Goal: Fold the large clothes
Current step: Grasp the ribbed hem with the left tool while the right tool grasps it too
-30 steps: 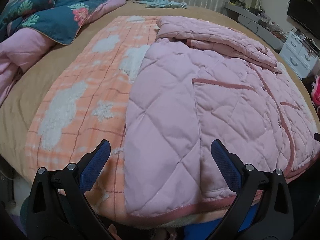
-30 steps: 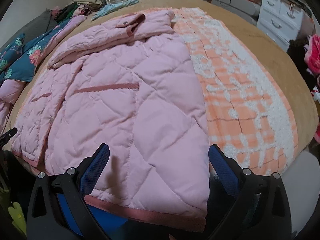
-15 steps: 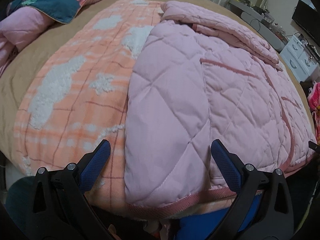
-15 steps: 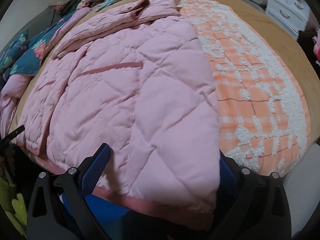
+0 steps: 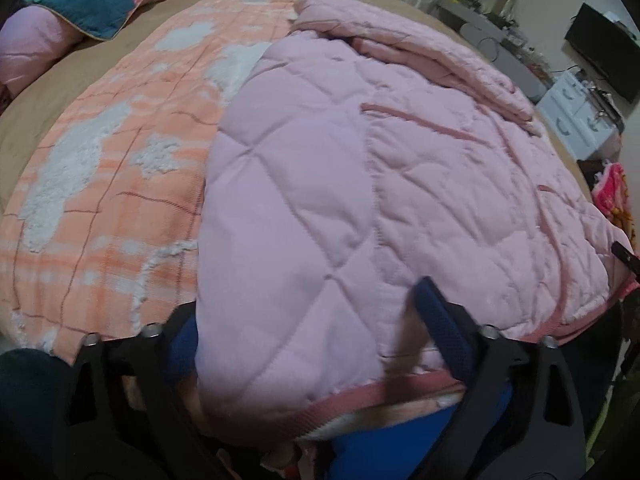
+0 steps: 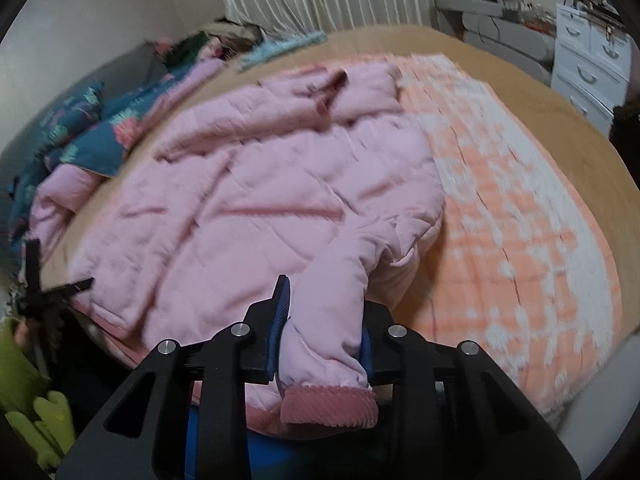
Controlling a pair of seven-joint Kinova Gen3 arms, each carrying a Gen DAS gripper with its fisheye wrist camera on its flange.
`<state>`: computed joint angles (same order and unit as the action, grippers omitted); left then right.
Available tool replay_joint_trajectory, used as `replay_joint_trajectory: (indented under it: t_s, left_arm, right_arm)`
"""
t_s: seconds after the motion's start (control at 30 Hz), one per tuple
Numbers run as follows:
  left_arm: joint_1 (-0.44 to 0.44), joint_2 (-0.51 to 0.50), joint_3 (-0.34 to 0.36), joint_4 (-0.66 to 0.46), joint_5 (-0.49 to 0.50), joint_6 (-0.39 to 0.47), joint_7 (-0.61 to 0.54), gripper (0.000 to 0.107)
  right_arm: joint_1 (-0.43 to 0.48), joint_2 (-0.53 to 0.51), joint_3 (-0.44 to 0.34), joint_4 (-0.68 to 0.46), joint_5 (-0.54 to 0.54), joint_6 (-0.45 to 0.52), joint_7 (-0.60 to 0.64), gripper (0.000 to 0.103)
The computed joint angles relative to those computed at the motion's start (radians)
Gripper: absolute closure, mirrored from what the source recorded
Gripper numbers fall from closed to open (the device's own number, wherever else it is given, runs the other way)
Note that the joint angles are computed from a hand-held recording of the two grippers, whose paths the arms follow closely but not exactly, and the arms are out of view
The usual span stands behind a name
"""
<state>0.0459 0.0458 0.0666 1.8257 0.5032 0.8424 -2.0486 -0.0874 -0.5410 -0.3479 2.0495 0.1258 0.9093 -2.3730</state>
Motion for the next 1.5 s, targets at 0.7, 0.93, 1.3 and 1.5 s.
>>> replay_joint_trajectory:
  t_s: [0.7,0.93,1.3,1.5]
  left_arm:
    - [-0.012,-0.066,-0.026,0.02,0.143,-0.035,-0.136,0.098]
    - [0.0,-0.082,-0.038,-0.046,0.198,-0.045,-0.158,0.099]
    - [0.018,-0.021,-0.004,-0.192,0.201,-0.075,-0.096,0.099]
    - [0.037,0.02,0.027,-0.282,0.13,-0.097,-0.032,0.099]
  right_arm:
    - [-0.043,-0.108,0.065,0.082,-0.068,-0.055,-0.023,0.086]
    - [0.033,-0.155,0.072,0.032,-0.074,-0.149,0.045,0.086]
    - [0.117,-0.079,0.128,-0.04,-0.084,-0.239,0.092,0.086]
    - [0.129,-0.035,0.157,-0.074,-0.076,-0.265,0.116,0.086]
